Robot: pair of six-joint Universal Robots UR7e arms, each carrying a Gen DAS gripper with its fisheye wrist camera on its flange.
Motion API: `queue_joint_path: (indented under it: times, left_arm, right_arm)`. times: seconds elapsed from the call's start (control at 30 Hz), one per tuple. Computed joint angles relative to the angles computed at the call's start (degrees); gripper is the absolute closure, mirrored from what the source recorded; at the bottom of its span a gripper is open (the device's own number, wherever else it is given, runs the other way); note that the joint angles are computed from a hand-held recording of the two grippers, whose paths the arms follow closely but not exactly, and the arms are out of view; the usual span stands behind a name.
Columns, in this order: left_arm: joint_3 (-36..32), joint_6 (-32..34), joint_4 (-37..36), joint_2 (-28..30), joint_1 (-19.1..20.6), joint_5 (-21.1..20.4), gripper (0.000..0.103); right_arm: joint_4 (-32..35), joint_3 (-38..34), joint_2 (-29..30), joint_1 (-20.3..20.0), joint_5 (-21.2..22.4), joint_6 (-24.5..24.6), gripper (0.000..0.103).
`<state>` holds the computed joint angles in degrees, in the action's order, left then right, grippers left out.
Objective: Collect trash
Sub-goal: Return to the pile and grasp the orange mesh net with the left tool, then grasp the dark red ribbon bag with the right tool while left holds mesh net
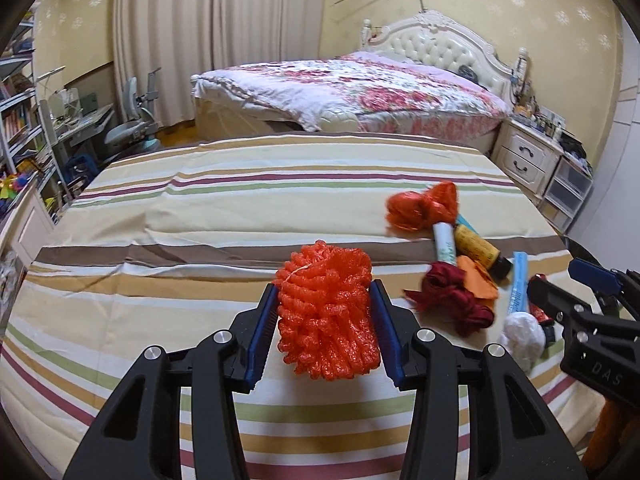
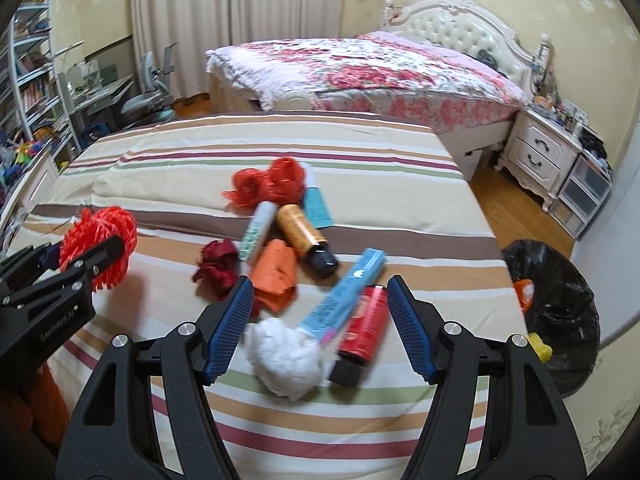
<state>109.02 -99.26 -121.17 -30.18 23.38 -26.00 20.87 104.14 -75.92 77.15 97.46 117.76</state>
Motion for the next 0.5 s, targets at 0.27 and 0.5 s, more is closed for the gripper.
queue_joint_path:
  times: [0.27,0.5]
  left_arm:
    - [3.5,-9.0,6.3,-3.4,-0.3,-1.2,0.057]
    - [5.3,-10.7,5.4,-4.2,-0.5,-1.9,0.057]
  right_arm:
    - [-0.6,1.8,3.0,3.2,2.4,-3.6,0.049]
    - [-1.1,1.6,6.2,4.6,5.8,-5.4,0.063]
